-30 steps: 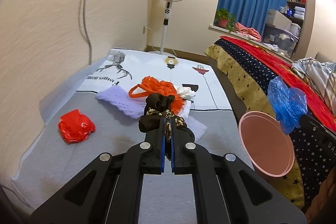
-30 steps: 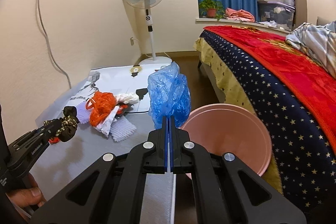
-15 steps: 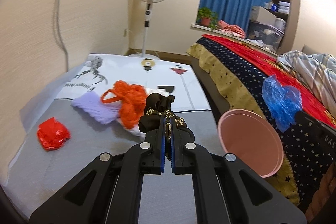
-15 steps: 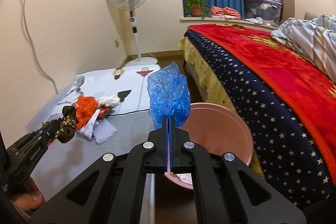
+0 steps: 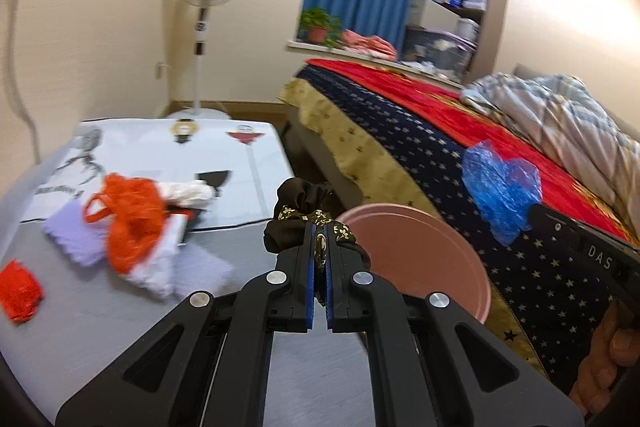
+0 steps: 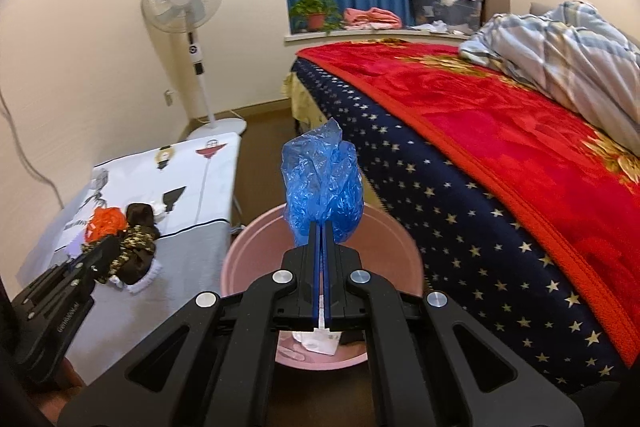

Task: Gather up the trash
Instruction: 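Carry the scrunchie in the left tool while the right tool carries the blue bag to the pink bin, then open the left tool over the pink bin while the right tool releases the blue bag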

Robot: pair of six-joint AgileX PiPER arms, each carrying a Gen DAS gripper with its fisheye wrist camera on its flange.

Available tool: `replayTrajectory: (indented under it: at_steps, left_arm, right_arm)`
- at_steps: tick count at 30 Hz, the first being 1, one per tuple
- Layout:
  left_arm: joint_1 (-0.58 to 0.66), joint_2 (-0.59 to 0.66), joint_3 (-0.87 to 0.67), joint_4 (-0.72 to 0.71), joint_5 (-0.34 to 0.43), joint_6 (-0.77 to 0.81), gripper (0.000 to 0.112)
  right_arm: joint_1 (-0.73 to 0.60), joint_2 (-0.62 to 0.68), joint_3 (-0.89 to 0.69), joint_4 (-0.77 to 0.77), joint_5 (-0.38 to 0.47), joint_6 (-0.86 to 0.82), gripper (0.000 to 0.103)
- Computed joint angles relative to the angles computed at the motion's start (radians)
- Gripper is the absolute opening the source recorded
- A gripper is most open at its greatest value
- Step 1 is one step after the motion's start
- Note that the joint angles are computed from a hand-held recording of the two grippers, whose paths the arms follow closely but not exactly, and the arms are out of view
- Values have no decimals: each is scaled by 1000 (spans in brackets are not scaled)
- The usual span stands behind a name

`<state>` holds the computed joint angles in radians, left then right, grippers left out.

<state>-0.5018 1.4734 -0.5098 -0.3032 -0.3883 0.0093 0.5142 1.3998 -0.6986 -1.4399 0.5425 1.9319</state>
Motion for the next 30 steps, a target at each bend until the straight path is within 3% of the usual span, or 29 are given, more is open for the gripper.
replayTrajectory:
  at_steps: [5, 17, 30]
  left_arm:
    - [-33, 77, -57, 102, -31, -47, 4]
    - [-41, 218, -159, 263, -20, -178, 4]
    - [-64, 278, -215, 308, -2, -218, 4]
  right_arm:
    - [-30, 18, 1, -10, 0, 14, 1]
    - [-74, 85, -15, -33, -18, 40, 1]
    - [-85, 103, -19, -47, -19, 62, 1]
